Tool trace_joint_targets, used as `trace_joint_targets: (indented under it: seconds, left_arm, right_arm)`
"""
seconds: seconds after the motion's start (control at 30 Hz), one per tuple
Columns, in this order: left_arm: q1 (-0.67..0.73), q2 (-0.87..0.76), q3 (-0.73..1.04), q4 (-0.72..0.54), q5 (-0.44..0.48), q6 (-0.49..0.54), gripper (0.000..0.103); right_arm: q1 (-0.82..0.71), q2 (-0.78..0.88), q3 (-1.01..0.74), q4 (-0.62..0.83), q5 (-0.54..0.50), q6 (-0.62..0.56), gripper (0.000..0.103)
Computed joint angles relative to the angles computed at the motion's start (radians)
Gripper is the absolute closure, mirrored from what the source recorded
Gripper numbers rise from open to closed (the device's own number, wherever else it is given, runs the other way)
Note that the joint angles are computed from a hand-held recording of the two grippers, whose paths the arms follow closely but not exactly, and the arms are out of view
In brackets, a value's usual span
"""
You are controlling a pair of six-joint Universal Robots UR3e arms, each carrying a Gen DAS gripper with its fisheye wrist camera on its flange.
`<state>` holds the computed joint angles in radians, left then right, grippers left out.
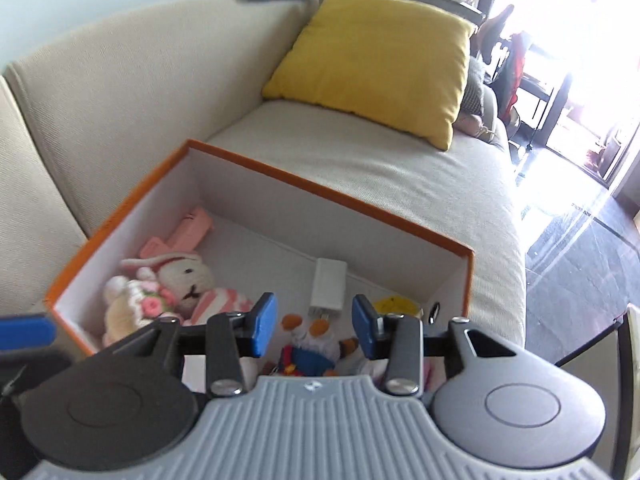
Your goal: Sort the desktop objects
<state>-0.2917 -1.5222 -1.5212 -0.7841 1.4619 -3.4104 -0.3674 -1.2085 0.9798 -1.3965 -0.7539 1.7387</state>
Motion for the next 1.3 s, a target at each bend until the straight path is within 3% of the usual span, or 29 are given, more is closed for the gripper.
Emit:
trace_joint_targets:
  seconds: [0.07,0.1,0.23,0.47,0.6,0.73,0.9,1.3]
  left_arm:
    - [-0.037,-0.006,-0.012,0.034,0.054,-0.013,0.061]
    - [-0.056,-0.01,-0.022,0.061,0.078,-0.02,0.051]
    - [-0.121,-0.036,-0.034,0.12,0.158,-0.039,0.043]
    - [-0.229,-0.075,-0.054,0.182,0.321,-0.071,0.016]
    - [-0.283,-0.094,-0.08,0.214,0.439,-0.093,0.015]
    - [-0.307,-0.093,-0.105,0.218,0.489,-0.105,0.015]
    - [-0.291,-0.059,-0.143,0.203,0.45,-0.13,0.014]
    - [-0.316,-0.055,-0.138,0.142,0.484,-0.151,0.014]
  right_arm:
    - [-0.067,-0.034,0.044,0.052,0.037,-0.055,0.058]
    - [-0.095,-0.045,0.068,0.062,0.054,-0.075,0.058]
    - [-0.186,-0.115,0.184,0.114,0.097,-0.157,0.058]
    - [-0.273,-0.183,0.314,0.158,0.11,-0.213,0.055]
    - [-0.334,-0.247,0.415,0.151,0.118,-0.27,0.048]
    - [-0.374,-0.294,0.503,0.132,0.106,-0.314,0.045]
    - [-0.392,-0.317,0.55,0.138,0.077,-0.339,0.044]
    - [-0.417,-0.35,0.574,0.196,0.067,-0.401,0.041]
